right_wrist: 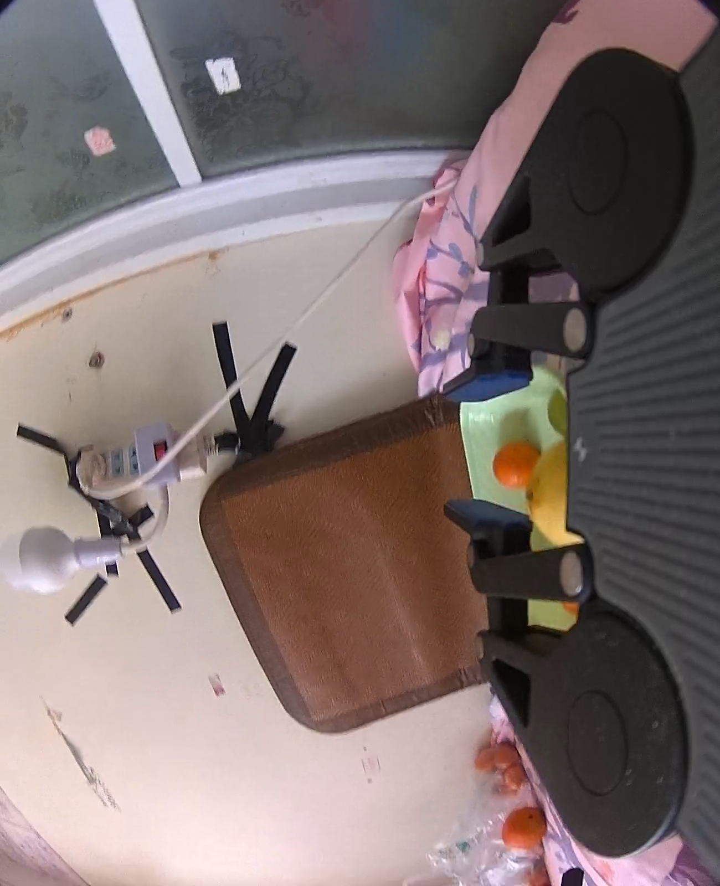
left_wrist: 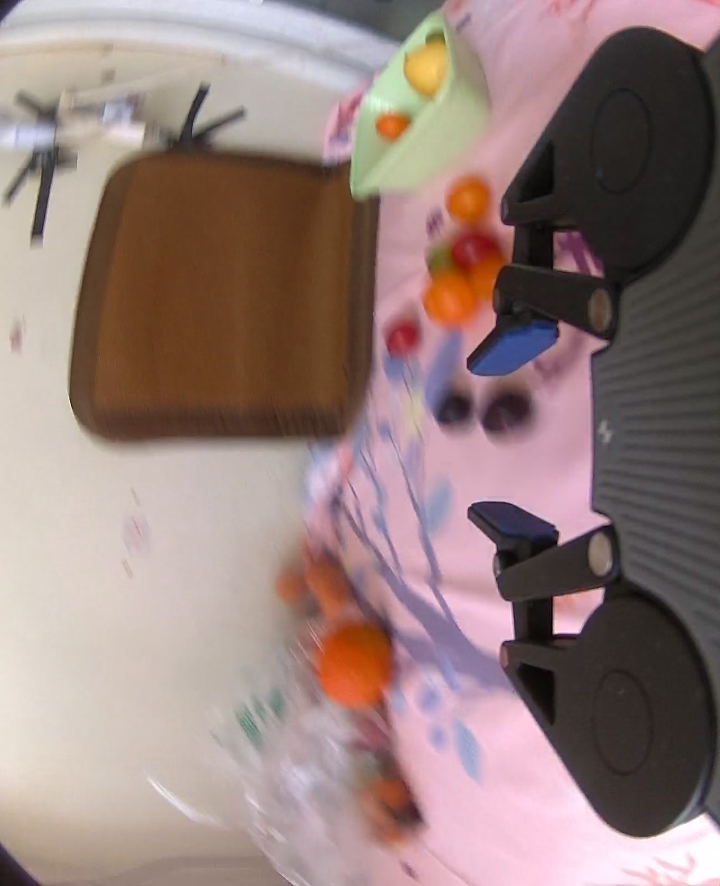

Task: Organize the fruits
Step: 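Drop the mandarin and green tomato into the basket from both grippers, then grasp a dark plum with the left gripper while the right gripper grasps an orange tomato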

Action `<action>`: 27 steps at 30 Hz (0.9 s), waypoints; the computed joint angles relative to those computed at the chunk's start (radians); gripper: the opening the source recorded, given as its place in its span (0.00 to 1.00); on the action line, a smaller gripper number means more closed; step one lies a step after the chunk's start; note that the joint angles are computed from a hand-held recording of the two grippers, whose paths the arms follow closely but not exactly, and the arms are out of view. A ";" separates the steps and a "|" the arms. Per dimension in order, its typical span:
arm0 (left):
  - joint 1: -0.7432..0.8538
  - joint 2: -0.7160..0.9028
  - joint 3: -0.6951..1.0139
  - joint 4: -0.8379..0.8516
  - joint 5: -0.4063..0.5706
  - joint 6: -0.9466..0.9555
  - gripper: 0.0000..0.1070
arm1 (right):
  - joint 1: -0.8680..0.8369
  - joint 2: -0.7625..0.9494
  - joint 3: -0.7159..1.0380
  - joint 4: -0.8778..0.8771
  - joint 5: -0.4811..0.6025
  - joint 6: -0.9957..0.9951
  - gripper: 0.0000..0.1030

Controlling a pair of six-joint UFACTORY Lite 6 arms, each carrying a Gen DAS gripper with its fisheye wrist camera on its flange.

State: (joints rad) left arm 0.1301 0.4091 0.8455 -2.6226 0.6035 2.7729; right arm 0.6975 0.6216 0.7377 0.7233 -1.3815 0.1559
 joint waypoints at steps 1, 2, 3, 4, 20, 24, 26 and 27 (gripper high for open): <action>0.032 0.017 0.008 0.035 0.000 -0.028 0.48 | 0.020 -0.003 0.010 -0.009 0.016 -0.019 0.40; 0.052 0.031 0.014 0.059 0.006 -0.046 0.48 | 0.043 -0.006 0.027 -0.031 0.044 -0.042 0.40; 0.061 0.044 0.018 0.072 0.015 -0.050 0.48 | 0.060 -0.007 0.050 -0.062 0.083 -0.063 0.40; 0.061 0.052 0.019 0.075 0.024 -0.043 0.48 | 0.074 -0.003 0.075 -0.083 0.120 -0.079 0.40; -0.086 0.206 0.167 0.048 -0.017 0.024 0.27 | 0.166 0.371 0.885 0.006 0.835 -0.557 0.39; -0.043 0.157 0.074 0.140 0.057 -0.036 0.27 | 0.162 0.486 1.091 0.194 0.936 -0.761 0.39; -0.037 0.149 0.057 0.143 0.074 -0.038 0.27 | 0.158 0.531 1.170 0.284 0.967 -0.855 0.39; -0.036 0.149 0.058 0.143 0.078 -0.040 0.27 | 0.156 0.556 1.213 0.331 0.979 -0.910 0.39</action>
